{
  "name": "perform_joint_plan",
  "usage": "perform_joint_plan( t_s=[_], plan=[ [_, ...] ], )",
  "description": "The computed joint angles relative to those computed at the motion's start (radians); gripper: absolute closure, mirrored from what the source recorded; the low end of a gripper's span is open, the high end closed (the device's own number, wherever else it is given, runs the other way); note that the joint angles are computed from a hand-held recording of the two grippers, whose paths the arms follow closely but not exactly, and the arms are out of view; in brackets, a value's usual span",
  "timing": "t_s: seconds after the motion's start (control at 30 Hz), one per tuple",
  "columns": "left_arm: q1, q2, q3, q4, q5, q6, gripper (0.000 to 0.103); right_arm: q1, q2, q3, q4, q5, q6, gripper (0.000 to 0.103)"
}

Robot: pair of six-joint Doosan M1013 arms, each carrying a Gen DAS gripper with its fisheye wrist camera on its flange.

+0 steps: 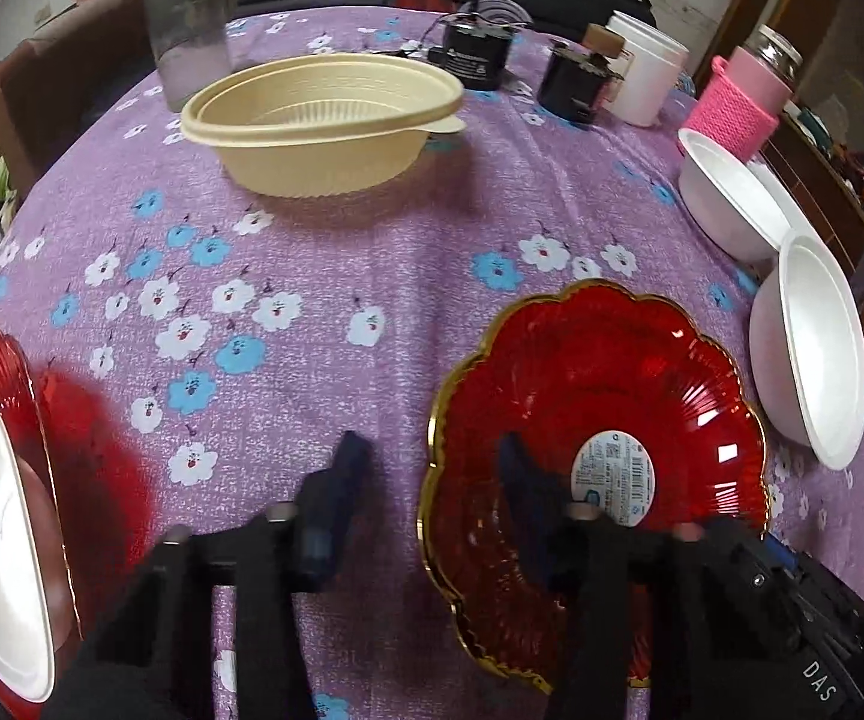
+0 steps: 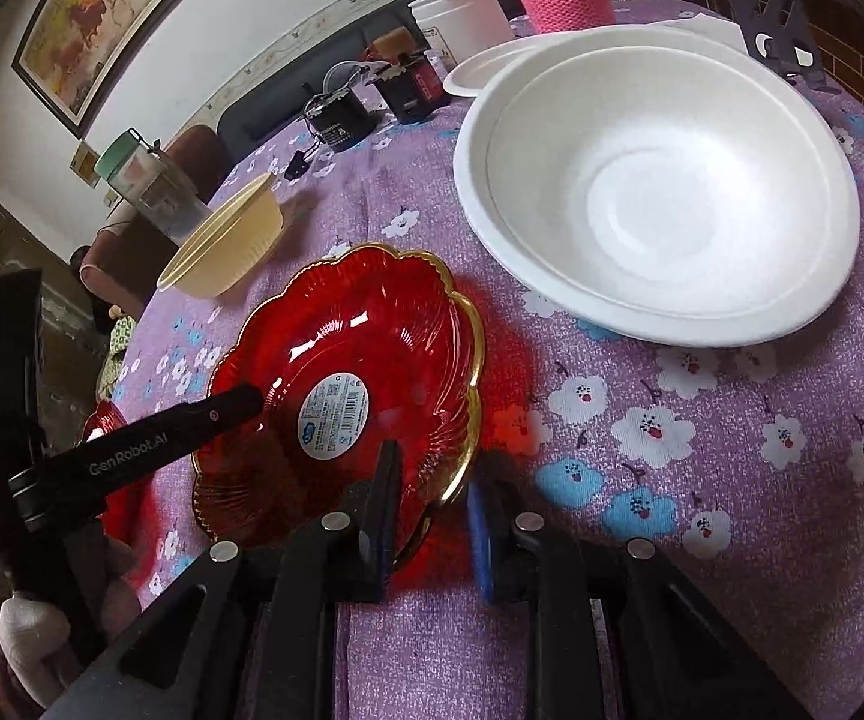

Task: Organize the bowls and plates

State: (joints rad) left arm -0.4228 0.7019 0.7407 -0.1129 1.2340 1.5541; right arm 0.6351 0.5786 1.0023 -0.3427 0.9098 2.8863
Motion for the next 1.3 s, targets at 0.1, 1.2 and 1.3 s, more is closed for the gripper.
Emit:
perform_joint_plan(
  t_s=[0.1,1.2,1.3],
  plan=[
    [-0.004,-0.008,0.012,-0.009,-0.009,0.009,0.081,0.004,0.001,0.000,-0.019,0.001,0.008,0.081],
    [0.134,-0.332,0.390,-0.093,-0.375,-0.035,0.082,0.106,0.160,-0.385,-0.086,0.093,-0.212,0.086],
    [0.164,-0.342,0.399,-0.101,-0.394,-0.051,0.082,0.112,0.231,-0.525,-0.053,0.145,-0.287,0.086]
  ],
)
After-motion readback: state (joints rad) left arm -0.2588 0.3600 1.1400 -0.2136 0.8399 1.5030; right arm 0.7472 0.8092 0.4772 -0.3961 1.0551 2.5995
